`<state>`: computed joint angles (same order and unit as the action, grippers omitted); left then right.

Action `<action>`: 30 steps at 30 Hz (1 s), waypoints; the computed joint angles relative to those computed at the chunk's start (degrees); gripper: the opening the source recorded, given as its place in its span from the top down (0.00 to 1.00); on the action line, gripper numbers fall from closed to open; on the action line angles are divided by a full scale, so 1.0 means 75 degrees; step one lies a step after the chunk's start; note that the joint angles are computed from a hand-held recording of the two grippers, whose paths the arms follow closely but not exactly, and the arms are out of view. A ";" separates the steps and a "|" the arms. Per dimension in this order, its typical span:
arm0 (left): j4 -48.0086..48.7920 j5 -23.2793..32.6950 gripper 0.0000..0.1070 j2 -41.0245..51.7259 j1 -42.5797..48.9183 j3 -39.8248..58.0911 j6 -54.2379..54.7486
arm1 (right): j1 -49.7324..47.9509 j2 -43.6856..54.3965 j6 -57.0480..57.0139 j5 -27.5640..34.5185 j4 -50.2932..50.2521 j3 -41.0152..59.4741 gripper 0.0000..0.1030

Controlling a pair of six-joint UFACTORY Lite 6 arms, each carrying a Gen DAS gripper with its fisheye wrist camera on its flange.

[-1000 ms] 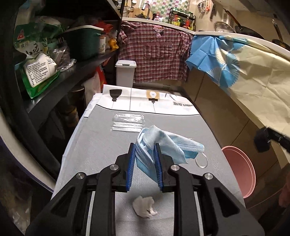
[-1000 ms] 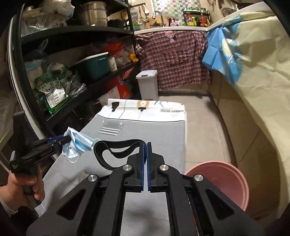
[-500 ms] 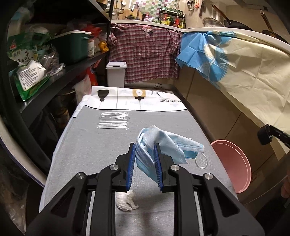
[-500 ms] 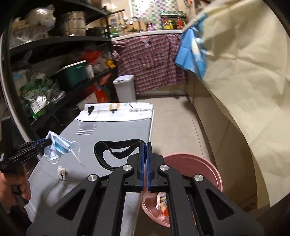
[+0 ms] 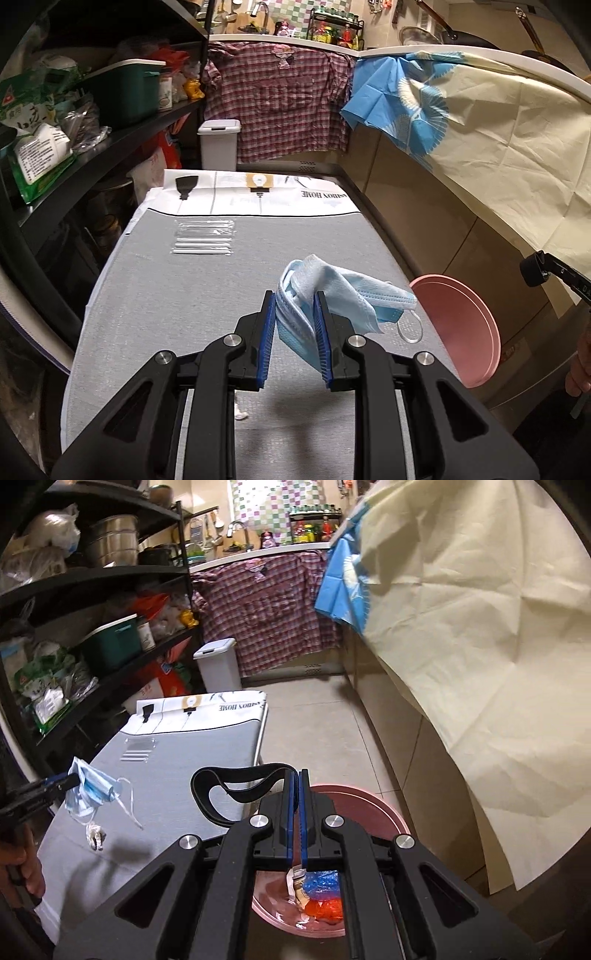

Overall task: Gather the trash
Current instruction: 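Carry the face mask in the left tool while the right tool carries the eye mask to the bin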

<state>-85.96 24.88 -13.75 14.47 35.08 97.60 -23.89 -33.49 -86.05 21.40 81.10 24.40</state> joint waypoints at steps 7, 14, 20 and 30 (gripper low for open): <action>-0.0145 -0.0396 0.80 -0.0105 -0.0730 -0.0139 -0.0295 | -0.0723 0.0259 -0.0329 0.0446 0.0280 0.0098 0.97; -0.0077 -0.0948 0.80 -0.0124 -0.1594 -0.0076 -0.0848 | -0.1247 0.0525 -0.0595 0.0848 0.0392 0.0179 0.98; -0.0923 -0.1534 0.80 0.0077 -0.2533 -0.0021 -0.0596 | -0.1733 0.1088 -0.0852 0.1238 0.0643 0.0398 0.97; -0.3237 -0.2630 0.80 0.0706 -0.4163 0.0615 0.1100 | -0.1895 0.1157 -0.1038 0.1108 0.0828 0.0451 0.97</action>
<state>-110.23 5.15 -8.45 -16.76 39.69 105.85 -38.10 -24.82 -93.84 29.70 87.31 27.78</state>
